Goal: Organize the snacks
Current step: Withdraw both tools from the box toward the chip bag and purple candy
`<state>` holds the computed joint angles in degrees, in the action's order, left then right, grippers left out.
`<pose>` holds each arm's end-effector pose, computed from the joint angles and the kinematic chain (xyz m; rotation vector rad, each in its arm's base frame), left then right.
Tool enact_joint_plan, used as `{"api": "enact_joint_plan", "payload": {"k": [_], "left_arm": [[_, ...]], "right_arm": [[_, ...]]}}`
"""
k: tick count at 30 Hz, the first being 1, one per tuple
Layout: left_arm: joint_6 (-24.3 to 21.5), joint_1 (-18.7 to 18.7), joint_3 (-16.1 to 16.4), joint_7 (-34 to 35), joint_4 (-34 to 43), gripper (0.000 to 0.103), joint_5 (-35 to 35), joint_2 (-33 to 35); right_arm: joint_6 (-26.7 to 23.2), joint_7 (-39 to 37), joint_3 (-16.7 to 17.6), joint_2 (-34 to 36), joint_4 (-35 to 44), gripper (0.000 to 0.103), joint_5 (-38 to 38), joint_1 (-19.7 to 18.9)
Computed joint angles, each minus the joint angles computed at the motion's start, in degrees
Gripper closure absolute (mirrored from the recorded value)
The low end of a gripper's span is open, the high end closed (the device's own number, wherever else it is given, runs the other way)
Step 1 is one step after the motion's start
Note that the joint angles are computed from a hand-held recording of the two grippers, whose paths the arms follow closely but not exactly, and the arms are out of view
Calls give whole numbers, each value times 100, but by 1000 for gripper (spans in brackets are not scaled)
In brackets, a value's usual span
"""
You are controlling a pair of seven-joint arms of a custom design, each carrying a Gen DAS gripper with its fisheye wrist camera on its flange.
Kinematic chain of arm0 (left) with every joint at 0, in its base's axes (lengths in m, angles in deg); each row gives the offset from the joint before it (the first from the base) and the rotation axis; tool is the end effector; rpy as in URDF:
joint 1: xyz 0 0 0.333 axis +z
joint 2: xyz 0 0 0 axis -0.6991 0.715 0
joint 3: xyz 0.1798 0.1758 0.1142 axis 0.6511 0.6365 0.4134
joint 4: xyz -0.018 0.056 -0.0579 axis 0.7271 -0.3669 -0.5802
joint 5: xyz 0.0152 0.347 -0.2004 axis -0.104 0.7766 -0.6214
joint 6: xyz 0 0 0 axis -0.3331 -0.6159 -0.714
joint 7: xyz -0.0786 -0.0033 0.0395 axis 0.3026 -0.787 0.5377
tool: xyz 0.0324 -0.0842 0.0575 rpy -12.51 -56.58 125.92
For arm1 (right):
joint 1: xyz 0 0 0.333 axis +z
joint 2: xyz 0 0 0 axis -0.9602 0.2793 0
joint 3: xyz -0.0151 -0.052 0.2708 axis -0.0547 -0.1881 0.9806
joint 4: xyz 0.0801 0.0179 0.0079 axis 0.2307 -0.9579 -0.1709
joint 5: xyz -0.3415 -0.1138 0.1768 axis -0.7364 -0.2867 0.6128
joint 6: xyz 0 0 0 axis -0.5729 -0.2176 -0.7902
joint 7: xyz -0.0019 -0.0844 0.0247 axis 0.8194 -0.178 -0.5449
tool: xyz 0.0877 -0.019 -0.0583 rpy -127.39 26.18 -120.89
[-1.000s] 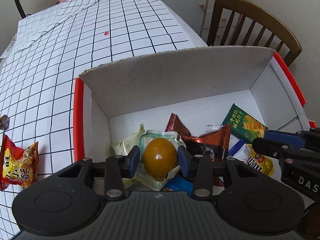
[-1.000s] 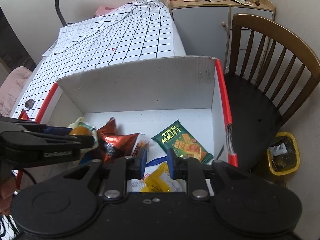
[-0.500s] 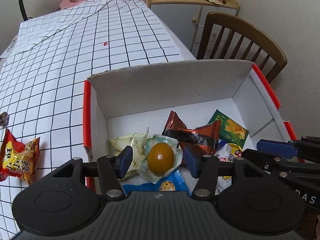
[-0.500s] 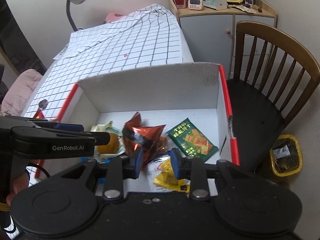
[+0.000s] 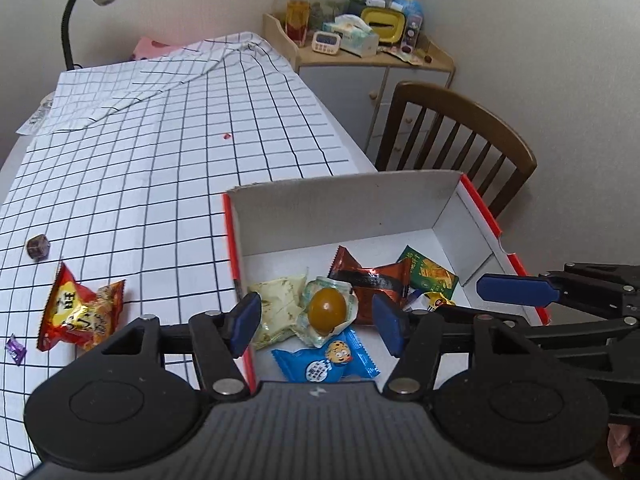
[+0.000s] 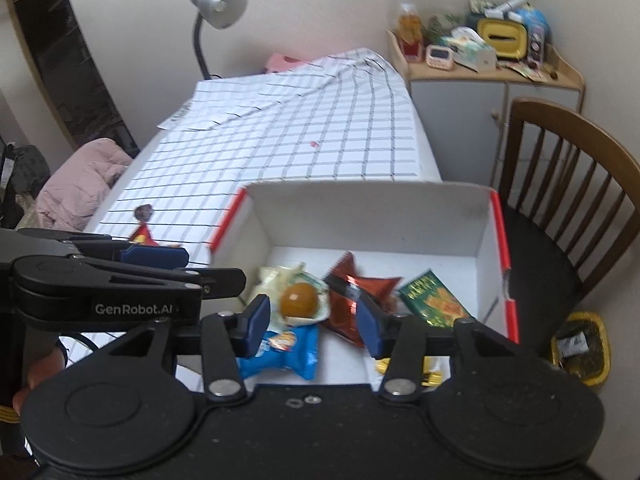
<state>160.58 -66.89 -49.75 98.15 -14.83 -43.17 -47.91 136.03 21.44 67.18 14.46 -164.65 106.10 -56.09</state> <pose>0.5826 -0.3677 0.4614 -1.8001 1.9862 -0.8023 0.5655 0.2246 0.4406 -1.9216 1.4207 -0.2997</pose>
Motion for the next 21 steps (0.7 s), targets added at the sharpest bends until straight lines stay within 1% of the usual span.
{"api": "enact_joint_plan", "payload": {"k": [2, 4, 6, 7, 9, 11, 13, 15, 18, 21], "left_arm": [[137, 42, 31, -109, -315, 42, 37, -260], [289, 131, 32, -169, -650, 42, 50, -538], [355, 214, 27, -258, -894, 42, 111, -753], [427, 274, 19, -276, -1044, 42, 116, -872], [520, 374, 11, -407, -1312, 37, 209, -1104], [582, 474, 3, -594, -1567, 37, 411, -1334], [673, 605, -26, -672, -1815, 35, 507, -1554], [766, 745, -58, -774, -2058, 31, 583, -1768], [937, 970, -88, -672, -2428, 30, 443, -2078], [1114, 1183, -106, -505, -2796, 28, 266, -2358]], "right_arm": [[64, -103, 50, -53, -19, 45, 105, 37], [125, -164, 85, -92, -30, 44, 127, 98], [188, -201, 120, -109, -17, 41, 163, 171], [226, -200, 137, -111, -9, 37, 172, 209], [293, -197, 169, -103, 19, 33, 163, 284], [385, -59, 198, -64, 58, 26, 14, 367], [453, 82, 231, -3, 121, 22, -126, 439], [515, 232, 265, 81, 207, 19, -307, 504], [586, 466, 318, 205, 333, 18, -618, 595], [644, 595, 397, 345, 483, 12, -763, 661]]}}
